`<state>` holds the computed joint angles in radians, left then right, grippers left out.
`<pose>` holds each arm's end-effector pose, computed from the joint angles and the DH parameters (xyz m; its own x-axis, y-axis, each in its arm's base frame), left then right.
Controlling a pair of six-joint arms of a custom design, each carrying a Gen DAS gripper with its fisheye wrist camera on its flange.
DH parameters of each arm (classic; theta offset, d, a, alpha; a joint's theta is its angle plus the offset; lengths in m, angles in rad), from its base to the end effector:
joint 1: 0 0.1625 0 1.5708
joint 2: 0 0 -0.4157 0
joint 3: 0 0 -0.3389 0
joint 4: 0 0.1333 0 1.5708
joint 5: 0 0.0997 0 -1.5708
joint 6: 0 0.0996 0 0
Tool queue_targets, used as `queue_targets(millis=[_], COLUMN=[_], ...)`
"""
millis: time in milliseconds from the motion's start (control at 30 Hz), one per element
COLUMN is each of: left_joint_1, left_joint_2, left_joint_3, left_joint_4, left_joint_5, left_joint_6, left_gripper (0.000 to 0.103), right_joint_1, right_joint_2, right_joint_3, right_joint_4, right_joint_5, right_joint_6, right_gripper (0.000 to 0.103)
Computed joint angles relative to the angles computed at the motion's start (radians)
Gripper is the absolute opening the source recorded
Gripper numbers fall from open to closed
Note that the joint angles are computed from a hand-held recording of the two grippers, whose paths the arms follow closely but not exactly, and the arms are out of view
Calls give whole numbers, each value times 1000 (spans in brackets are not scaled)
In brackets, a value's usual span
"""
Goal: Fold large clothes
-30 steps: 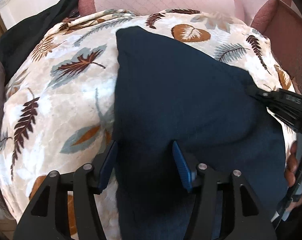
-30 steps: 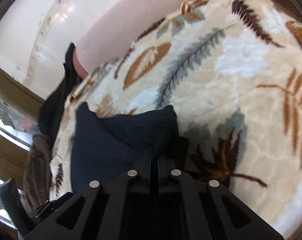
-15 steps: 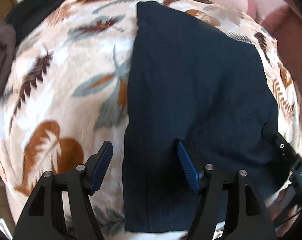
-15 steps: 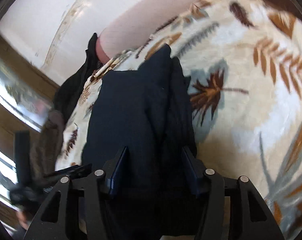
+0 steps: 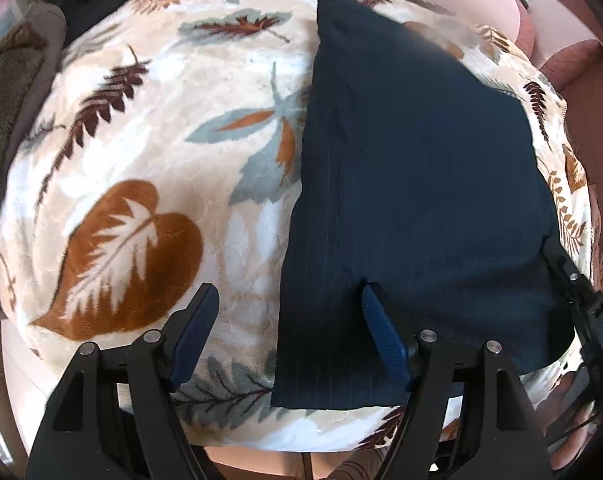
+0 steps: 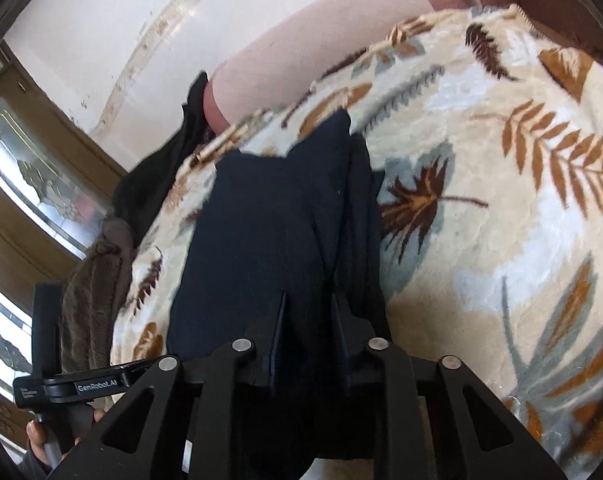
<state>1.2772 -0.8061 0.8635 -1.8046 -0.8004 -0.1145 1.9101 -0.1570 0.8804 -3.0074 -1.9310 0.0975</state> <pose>-0.0192 -0.7640 0.3902 -0.7501 -0.0176 -0.6611 0.2005 0.9465 -0.2527 0.3592 -0.7226 -0.0021 -0.9792 -0.0241 0.2016 -0.1571 0.7189 -0.6771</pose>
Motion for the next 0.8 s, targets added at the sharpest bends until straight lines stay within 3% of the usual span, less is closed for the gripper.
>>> queue_targets(millis=[100, 200, 233, 400, 500, 533, 633, 800], left_joint_1=[-6, -8, -8, 16, 29, 30, 21, 4], left_joint_2=[-6, -17, -20, 33, 13, 8, -5, 14], left_joint_3=[2, 13, 27, -25, 4, 6, 25, 11], left_joint_4=[-33, -85, -104, -40, -87, -101, -173, -270], left_joint_5=[-15, -49, -51, -27, -72, -84, -70, -48], left_joint_6=[43, 75, 81, 69, 82, 97, 151, 222], left_gripper=[74, 74, 74, 75, 74, 74, 74, 74], right_joint_1=[18, 13, 13, 25, 19, 16, 5, -23], right_joint_2=[-12, -27, -25, 48, 29, 18, 4, -5], right_joint_3=[41, 77, 70, -93, -49, -17, 24, 37], right_joint_4=[-123, -151, -122, 190, 96, 17, -125, -176], right_joint_5=[10, 73, 78, -96, -55, -38, -13, 58], right_joint_6=[-79, -86, -90, -75, -68, -59, -22, 60], right_gripper=[30, 50, 50, 46, 46, 47, 49, 49])
